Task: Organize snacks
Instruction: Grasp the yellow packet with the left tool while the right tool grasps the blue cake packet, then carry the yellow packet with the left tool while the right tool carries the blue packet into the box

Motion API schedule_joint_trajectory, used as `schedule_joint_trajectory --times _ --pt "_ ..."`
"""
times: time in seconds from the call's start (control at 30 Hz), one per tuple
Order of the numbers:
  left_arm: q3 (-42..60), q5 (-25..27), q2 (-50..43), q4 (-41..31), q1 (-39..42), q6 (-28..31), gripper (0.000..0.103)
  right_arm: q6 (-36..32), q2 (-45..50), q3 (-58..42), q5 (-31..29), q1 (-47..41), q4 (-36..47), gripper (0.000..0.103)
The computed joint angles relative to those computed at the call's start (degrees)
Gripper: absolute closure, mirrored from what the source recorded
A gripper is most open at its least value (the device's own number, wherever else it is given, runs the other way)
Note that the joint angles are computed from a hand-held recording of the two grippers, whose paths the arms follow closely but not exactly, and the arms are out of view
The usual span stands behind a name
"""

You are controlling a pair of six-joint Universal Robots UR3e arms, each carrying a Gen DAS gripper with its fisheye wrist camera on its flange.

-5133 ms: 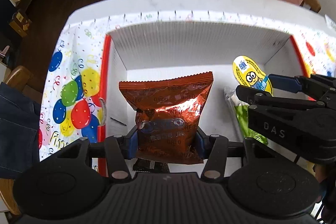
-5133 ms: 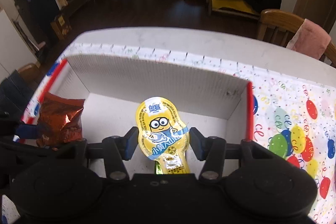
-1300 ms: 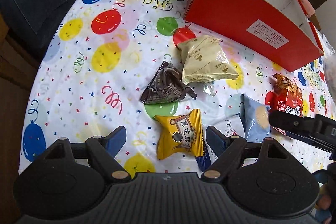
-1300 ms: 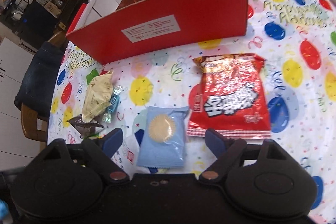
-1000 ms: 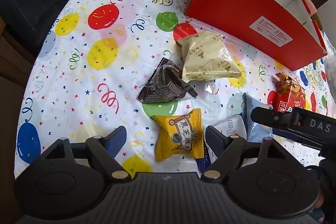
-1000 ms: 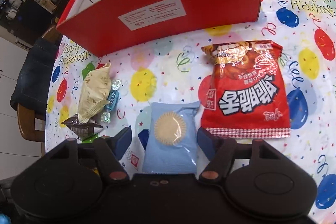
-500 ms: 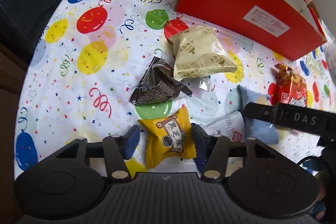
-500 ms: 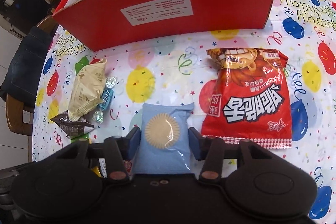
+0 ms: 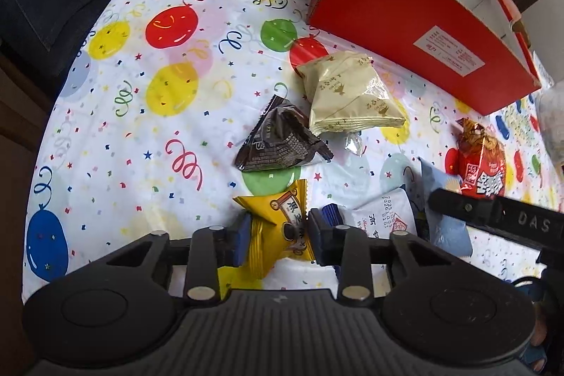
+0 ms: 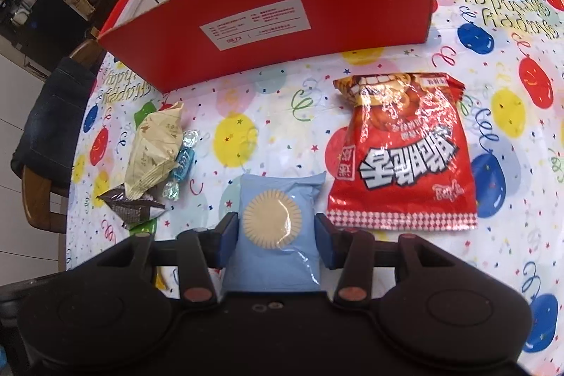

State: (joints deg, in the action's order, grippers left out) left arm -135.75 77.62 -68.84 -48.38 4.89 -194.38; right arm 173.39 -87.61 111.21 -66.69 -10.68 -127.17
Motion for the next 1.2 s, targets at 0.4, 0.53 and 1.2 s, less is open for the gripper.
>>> schedule_joint_trajectory --times 0.4,0.53,1.2 --pt "-1.3 -3.22 9.5 -7.01 4.34 2.31 0.074 -3.27 -10.64 4.87 4.83 -5.23 6.38 0.058" --pt "-0.06 -3.94 12.38 -10.07 4.36 2.76 0.074 -5.55 -14.66 5.07 6.41 -6.93 9.28 0.058" --pt "20.99 0.92 0.46 -6.01 -6.81 0.02 0.074 -12.9 -14.0 -8.18 10.02 -10.13 13.6 0.058"
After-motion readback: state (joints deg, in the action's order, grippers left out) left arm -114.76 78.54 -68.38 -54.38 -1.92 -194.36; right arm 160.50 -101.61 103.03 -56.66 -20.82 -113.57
